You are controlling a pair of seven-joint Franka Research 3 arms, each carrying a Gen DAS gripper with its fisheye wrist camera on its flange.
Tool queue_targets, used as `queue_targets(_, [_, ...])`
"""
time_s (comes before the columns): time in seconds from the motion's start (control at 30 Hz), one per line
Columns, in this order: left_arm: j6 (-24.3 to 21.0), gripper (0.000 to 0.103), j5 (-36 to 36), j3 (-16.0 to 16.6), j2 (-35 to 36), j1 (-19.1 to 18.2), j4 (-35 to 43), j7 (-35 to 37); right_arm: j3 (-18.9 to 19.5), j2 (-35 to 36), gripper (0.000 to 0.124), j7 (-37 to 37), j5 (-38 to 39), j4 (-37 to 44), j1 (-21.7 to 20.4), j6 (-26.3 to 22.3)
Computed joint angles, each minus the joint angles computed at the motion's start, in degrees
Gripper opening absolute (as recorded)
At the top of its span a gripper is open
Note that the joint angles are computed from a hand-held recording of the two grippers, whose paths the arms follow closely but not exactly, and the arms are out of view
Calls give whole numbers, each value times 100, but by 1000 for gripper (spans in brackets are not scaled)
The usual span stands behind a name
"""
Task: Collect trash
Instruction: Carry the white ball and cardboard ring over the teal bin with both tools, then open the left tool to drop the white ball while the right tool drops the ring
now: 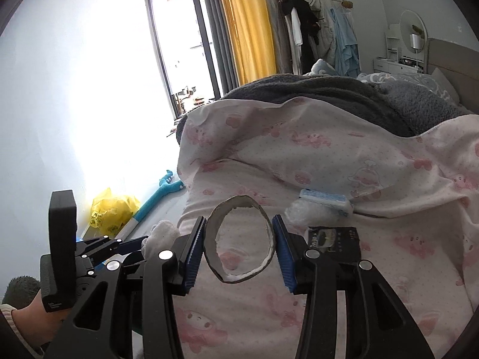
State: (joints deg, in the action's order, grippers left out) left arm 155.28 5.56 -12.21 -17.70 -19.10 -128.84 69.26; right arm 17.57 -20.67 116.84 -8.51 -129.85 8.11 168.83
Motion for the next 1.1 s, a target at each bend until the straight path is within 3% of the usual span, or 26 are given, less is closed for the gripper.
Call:
queue_targets(0.33, [-453, 52, 17, 213, -316, 273, -442, -95, 65, 609, 45, 14, -197, 625, 394, -191])
queue_targets(0.93, [-1530, 55, -398, 540, -573, 555, -926, 407, -524, 2106, 45, -703, 185, 2077, 1934, -875])
queue_targets(1.0, [-1609, 61, -498, 591, -617, 569, -984, 509, -570, 2248, 45, -824, 334, 2214, 2043, -923])
queue_targets(1.03, [-1629, 72, -561, 626, -658, 575, -1029, 568, -592, 2334, 45, -841, 364, 2305, 2095, -989])
queue_targets(1.1, [-1634, 83, -540, 612, -741, 645, -1106, 572, -648, 2474, 45, -823, 365, 2448, 2191, -1087])
